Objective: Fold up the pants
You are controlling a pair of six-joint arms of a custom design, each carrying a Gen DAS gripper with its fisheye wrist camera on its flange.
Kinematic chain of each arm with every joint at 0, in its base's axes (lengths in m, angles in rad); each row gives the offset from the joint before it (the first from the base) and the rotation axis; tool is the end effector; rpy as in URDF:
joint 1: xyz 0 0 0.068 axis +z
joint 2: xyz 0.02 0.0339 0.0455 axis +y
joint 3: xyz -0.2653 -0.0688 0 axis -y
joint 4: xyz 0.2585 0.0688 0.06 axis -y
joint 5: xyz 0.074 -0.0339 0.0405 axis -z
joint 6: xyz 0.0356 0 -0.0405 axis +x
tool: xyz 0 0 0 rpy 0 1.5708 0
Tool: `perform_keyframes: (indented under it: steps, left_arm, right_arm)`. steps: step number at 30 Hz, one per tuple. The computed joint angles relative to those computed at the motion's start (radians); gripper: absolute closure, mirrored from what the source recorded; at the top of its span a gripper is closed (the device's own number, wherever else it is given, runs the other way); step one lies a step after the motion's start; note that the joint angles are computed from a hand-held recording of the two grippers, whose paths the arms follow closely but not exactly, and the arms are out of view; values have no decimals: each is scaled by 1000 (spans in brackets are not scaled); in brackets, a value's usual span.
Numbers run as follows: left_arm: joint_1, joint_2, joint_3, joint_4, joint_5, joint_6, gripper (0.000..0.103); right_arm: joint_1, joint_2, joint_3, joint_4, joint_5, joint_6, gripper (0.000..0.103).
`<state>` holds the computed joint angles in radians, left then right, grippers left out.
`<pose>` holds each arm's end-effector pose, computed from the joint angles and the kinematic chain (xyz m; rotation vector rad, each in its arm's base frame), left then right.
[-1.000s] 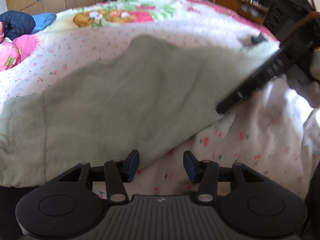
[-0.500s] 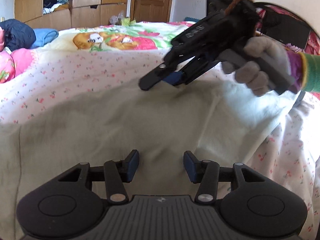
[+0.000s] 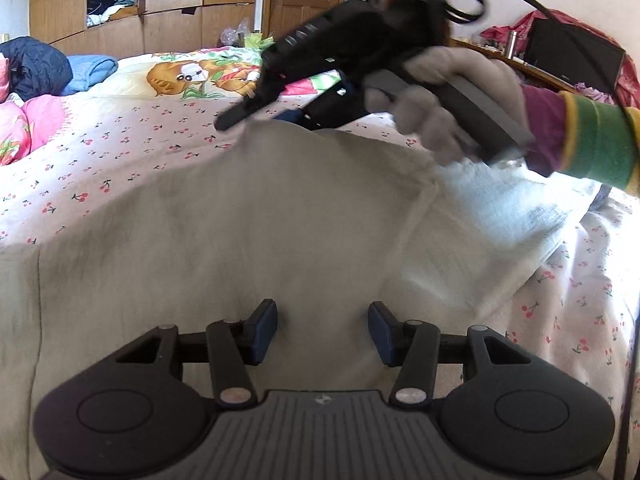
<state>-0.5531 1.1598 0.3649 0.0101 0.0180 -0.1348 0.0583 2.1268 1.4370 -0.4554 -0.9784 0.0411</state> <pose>0.1830 -0.1137 0.1368 0.5037 2.3301 -0.3535 0.4339 0.0549 0.1351 -0.3042 2.4579 1.3346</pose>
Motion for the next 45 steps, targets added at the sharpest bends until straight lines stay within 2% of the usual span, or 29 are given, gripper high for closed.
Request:
perform_keyframes:
  steps: [3,5,7,11,13,17,20,23,28,32,35,38,39,41,42,45]
  left_arm:
    - [-26,20,8,4,-28,-23,38]
    - [-56,25,7,2,-68,-23,38]
    - [-83,19,5,-8,-100,-20,37]
    - [-128,9,18,-53,-159,-33,36]
    - [-151,5,33,-78,-170,-52,36]
    - [-229,25,63,-84,-227,-89,36]
    - [-298,87,117,-84,-285,-85,36]
    - [-333,169,192,-76,-266,-70,36]
    - [-392,269,309,-75,-229,-77,36]
    - [-453,349,375,-71,-252,-85,36]
    - [-482,387,391,-47,-274,-113,36]
    - [-480,421,386,6,-276,-157,36]
    - [-474,429,378,23,-263,-180,36]
    - [-453,456,376,41,-221,-204,36]
    - [-453,458,364,59,-221,-203,36]
    - [-453,407,303,99,-223,-192,36]
  right_arm:
    - [5,30,33,-18,63,10,71]
    - [-14,-11,-10,-38,102,-17,68]
    - [-66,-133,-173,87,111,21,68]
    - [-286,-403,-461,163,67,0,67]
    - [-459,-530,-572,101,52,-70,64]
    - [-915,-673,-662,-161,36,-321,64]
    - [-1207,-641,-664,-253,34,-440,62]
    - [-1305,-547,-659,-245,44,-493,61]
    - [-1272,-456,-746,26,-37,-304,63]
    - [-1194,-389,-806,342,-97,-6,63]
    - [-1160,-367,-842,543,-121,170,72]
    - [-1127,-303,-856,780,-121,410,73]
    - [-1109,-279,-845,812,-111,462,73]
    - [-1075,-295,-840,832,-98,515,94]
    - [-1074,-322,-847,849,-103,536,98]
    - [-1053,-460,-882,918,-100,633,98]
